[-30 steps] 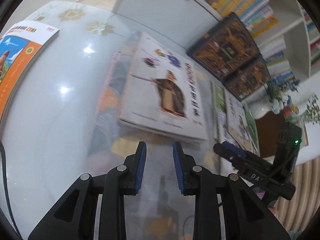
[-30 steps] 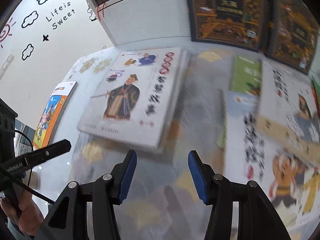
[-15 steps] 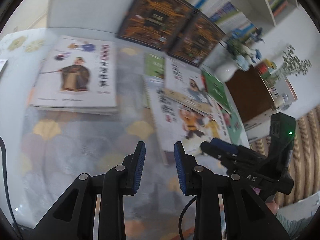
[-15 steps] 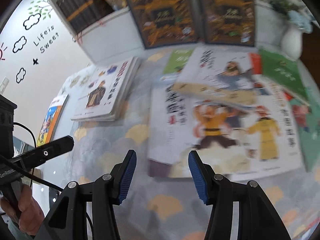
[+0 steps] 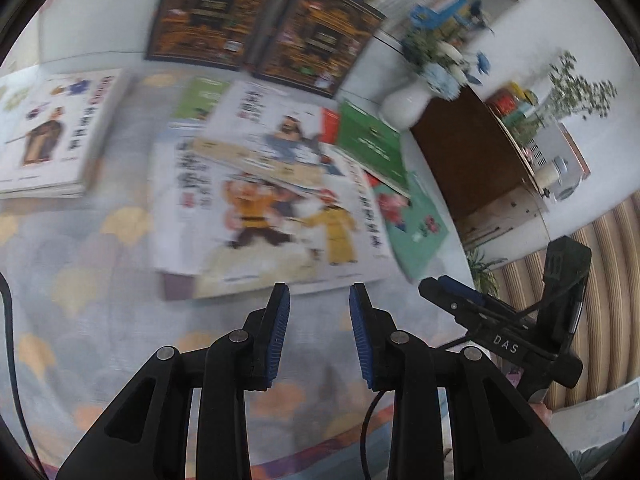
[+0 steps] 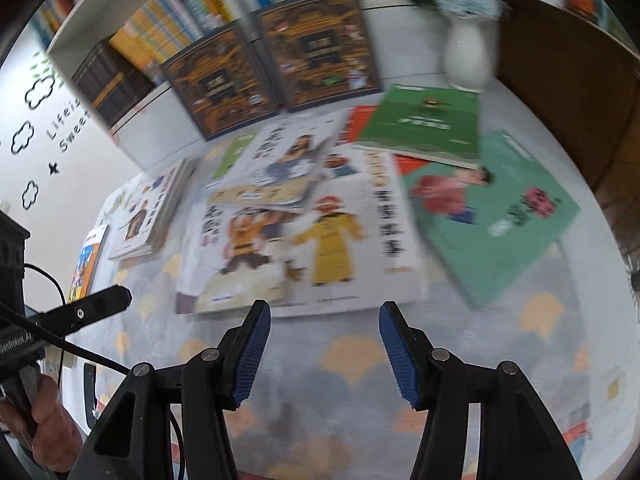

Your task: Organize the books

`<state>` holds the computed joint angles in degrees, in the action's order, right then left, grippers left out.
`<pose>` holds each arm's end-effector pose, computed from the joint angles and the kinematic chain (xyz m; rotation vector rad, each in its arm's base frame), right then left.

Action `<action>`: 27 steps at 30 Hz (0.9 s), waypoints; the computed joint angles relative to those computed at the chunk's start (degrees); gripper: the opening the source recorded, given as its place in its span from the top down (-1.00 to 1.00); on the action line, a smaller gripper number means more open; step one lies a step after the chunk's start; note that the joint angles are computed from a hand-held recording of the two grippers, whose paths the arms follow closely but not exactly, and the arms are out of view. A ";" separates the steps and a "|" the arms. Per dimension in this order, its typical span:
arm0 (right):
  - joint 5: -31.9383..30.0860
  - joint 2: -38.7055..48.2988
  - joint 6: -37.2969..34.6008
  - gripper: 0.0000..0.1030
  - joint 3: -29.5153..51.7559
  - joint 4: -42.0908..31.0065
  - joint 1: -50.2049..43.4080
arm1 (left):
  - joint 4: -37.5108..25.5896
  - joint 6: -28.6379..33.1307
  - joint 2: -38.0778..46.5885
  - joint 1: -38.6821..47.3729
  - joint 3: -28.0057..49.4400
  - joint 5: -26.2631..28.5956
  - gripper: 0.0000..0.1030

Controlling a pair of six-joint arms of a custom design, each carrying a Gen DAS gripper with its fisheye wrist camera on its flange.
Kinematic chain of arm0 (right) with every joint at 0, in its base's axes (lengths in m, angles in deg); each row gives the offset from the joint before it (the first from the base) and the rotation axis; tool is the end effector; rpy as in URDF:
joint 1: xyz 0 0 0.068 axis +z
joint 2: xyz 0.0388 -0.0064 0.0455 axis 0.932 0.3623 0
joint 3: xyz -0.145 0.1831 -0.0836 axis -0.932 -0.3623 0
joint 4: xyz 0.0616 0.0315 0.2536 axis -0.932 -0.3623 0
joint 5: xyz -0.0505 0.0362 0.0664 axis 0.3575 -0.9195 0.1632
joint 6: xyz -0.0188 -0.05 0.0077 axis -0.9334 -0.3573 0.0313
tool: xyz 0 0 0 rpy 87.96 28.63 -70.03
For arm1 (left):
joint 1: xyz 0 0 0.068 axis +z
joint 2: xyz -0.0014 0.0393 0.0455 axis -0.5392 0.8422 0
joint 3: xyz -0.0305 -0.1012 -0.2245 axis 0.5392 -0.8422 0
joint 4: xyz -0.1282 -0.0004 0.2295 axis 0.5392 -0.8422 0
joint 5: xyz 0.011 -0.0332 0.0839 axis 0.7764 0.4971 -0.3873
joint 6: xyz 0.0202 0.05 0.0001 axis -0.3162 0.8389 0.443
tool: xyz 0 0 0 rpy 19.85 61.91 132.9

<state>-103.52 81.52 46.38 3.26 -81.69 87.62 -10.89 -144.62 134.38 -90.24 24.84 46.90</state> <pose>0.1906 0.0750 0.2860 -0.3375 2.6390 0.5122 0.1323 -0.1921 0.2661 -0.3832 2.5437 -0.6236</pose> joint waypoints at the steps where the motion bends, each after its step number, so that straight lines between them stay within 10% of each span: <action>1: -1.93 0.18 -3.01 -0.06 0.40 -1.12 -3.94 | 0.64 -0.11 2.64 -0.74 1.86 -0.22 0.45; 12: -10.52 6.42 -16.79 -0.13 7.88 -4.46 -16.71 | 1.32 -0.18 16.95 -0.01 13.91 -0.84 0.39; 14: -11.00 8.64 -16.38 -0.18 9.41 -3.11 -15.23 | -0.14 -0.44 16.35 1.83 14.04 -0.96 0.22; 16: -11.50 11.55 -15.39 -0.19 11.08 -1.43 -13.17 | -1.58 -0.67 15.21 4.37 13.19 -0.66 -0.37; 27: -5.89 28.00 -9.79 -0.19 18.49 7.74 -1.20 | 2.42 10.12 13.98 24.80 4.49 5.00 -0.36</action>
